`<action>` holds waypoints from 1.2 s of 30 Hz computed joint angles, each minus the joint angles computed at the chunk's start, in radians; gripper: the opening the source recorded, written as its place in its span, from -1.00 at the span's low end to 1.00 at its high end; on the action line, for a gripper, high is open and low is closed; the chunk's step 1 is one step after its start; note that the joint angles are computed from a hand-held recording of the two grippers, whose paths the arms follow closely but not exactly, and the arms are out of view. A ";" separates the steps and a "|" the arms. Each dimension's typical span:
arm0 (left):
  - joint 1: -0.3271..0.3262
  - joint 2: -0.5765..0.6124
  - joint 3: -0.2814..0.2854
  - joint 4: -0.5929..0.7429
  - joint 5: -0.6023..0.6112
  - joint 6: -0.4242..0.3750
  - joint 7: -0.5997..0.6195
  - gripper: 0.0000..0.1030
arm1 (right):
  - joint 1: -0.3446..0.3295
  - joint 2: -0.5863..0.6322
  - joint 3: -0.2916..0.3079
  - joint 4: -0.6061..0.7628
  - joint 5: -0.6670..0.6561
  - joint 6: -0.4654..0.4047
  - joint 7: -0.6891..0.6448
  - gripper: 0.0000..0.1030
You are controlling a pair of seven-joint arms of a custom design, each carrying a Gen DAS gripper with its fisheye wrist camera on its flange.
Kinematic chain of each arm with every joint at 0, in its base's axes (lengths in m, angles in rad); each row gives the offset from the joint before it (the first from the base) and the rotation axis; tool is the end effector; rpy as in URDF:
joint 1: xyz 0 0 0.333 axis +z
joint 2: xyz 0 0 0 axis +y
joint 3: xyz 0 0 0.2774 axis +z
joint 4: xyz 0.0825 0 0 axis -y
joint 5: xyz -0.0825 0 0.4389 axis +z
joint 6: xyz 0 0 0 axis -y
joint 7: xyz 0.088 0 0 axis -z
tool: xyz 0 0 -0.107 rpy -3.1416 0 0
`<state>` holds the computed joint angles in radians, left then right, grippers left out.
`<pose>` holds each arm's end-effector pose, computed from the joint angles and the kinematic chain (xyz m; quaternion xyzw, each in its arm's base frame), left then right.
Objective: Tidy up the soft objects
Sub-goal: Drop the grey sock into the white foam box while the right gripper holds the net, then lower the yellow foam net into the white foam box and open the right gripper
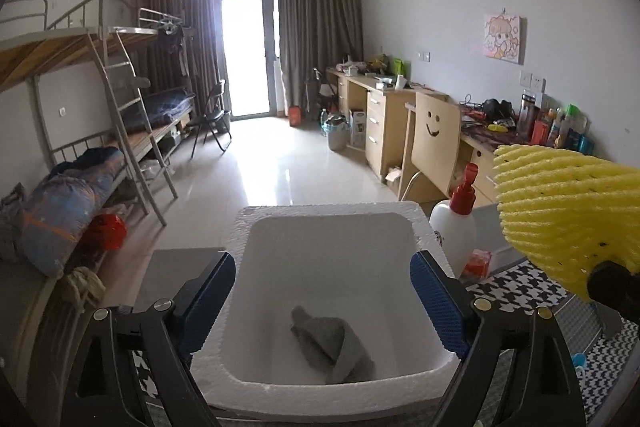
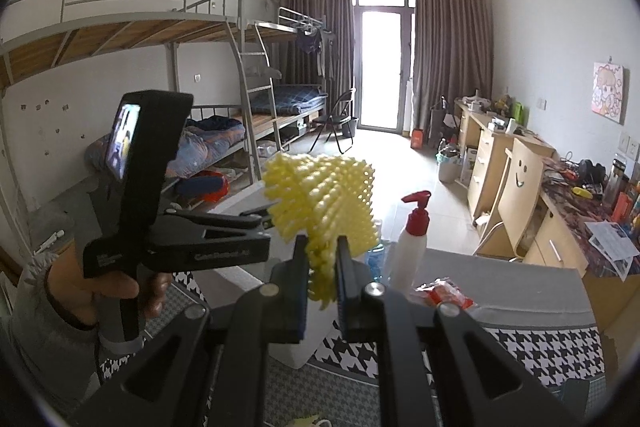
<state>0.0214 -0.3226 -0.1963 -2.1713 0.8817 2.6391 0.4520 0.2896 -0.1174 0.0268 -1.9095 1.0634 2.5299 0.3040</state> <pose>0.5584 -0.1270 0.5545 -0.7018 0.5149 -0.2826 0.4031 0.6030 0.1883 0.5770 -0.8063 0.2768 -0.1682 0.4949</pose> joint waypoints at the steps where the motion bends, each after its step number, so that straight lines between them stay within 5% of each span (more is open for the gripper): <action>1: 0.001 -0.006 0.000 -0.004 0.002 0.001 -0.005 0.74 | 0.001 0.001 0.001 0.001 -0.004 0.002 0.002 -0.71; 14: 0.043 -0.096 -0.027 -0.066 0.084 -0.014 -0.128 0.98 | 0.000 0.058 0.019 0.071 -0.047 -0.036 0.051 -0.71; 36: 0.056 -0.208 -0.031 -0.185 0.092 -0.067 -0.189 0.98 | 0.002 0.203 0.069 0.212 -0.184 -0.057 0.195 -0.71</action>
